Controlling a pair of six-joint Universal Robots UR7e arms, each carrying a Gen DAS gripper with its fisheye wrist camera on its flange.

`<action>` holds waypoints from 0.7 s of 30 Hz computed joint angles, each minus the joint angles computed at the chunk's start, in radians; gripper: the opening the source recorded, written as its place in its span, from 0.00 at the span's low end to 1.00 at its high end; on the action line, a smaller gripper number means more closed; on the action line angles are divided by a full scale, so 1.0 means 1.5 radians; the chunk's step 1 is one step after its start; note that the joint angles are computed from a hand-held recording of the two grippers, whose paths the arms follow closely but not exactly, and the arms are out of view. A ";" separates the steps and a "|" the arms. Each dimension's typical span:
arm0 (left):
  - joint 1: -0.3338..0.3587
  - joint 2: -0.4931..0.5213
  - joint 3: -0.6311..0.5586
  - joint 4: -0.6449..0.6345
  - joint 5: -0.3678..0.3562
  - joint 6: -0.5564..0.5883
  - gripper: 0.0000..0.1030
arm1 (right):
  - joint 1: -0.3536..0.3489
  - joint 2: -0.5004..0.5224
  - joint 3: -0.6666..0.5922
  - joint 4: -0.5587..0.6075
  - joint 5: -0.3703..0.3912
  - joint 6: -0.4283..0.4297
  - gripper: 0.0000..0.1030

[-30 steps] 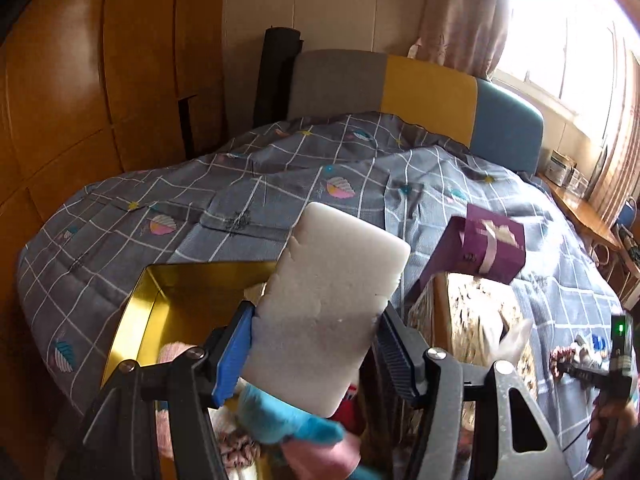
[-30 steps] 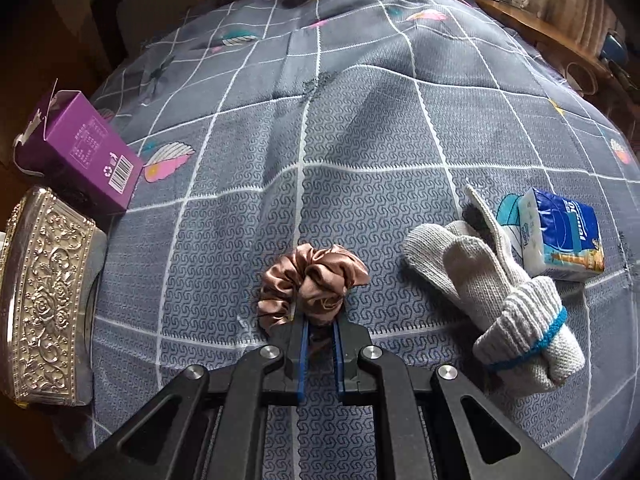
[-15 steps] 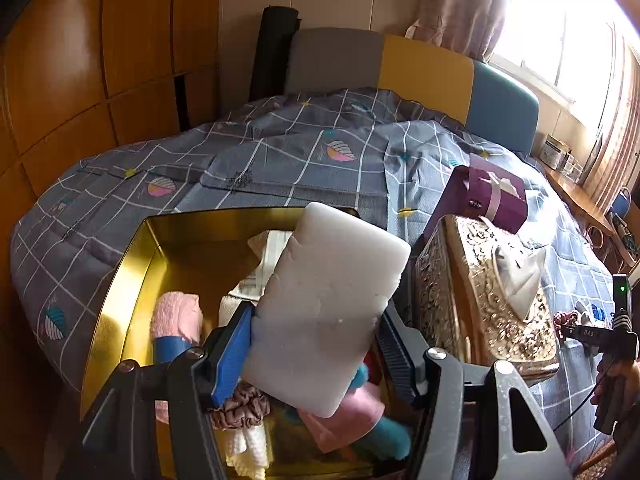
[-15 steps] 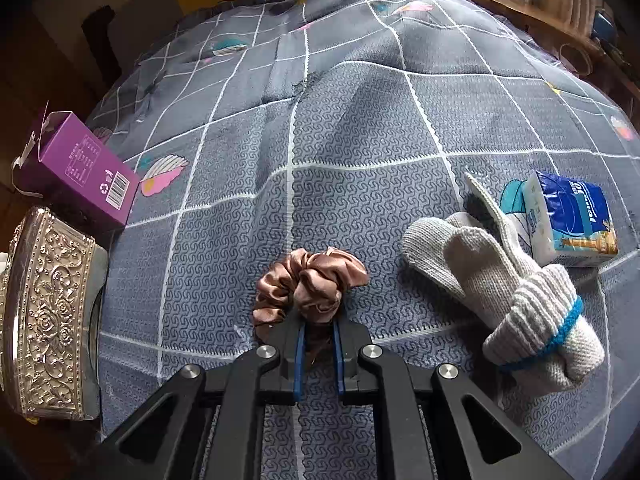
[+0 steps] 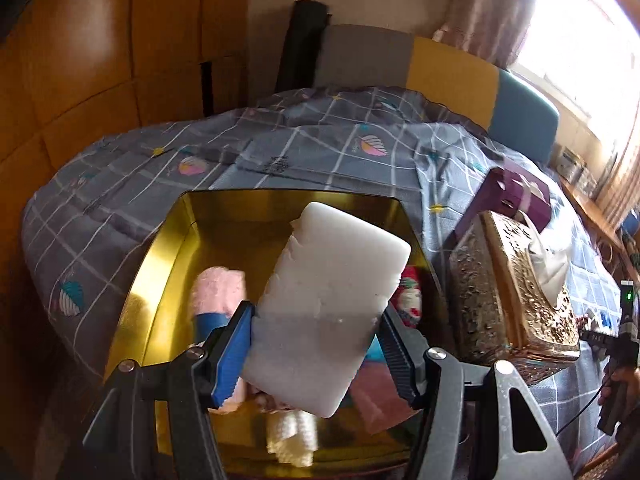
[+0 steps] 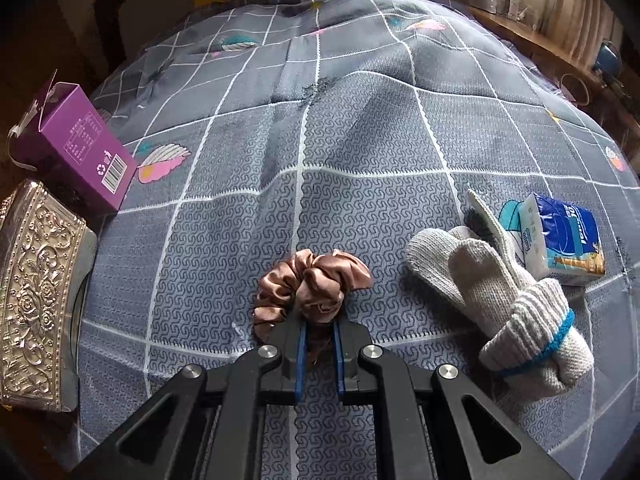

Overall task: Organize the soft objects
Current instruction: 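Carry the white sponge into the gold tray and open the left gripper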

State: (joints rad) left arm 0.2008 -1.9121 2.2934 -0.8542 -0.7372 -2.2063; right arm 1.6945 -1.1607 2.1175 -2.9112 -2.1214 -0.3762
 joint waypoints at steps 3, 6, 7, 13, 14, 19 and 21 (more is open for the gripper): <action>-0.023 -0.045 0.001 0.059 -0.028 -0.068 0.60 | 0.004 0.005 0.000 -0.006 -0.006 -0.005 0.10; -0.038 -0.115 0.005 0.099 -0.050 -0.135 0.60 | 0.007 0.008 0.001 -0.013 -0.012 -0.011 0.10; -0.040 -0.136 0.008 0.102 -0.050 -0.141 0.60 | 0.007 0.008 0.001 -0.015 -0.014 -0.013 0.10; 0.036 -0.147 0.023 0.030 -0.008 -0.066 0.63 | 0.011 0.013 -0.002 -0.015 -0.018 -0.012 0.10; 0.070 -0.134 0.023 0.004 0.002 -0.038 0.64 | 0.011 0.014 -0.002 -0.015 -0.019 -0.011 0.10; 0.159 -0.061 0.006 -0.013 0.015 -0.004 0.68 | 0.011 0.017 -0.004 -0.017 -0.017 -0.006 0.10; 0.146 -0.047 0.005 0.014 0.014 -0.028 0.78 | 0.008 0.016 -0.005 -0.013 -0.012 -0.004 0.10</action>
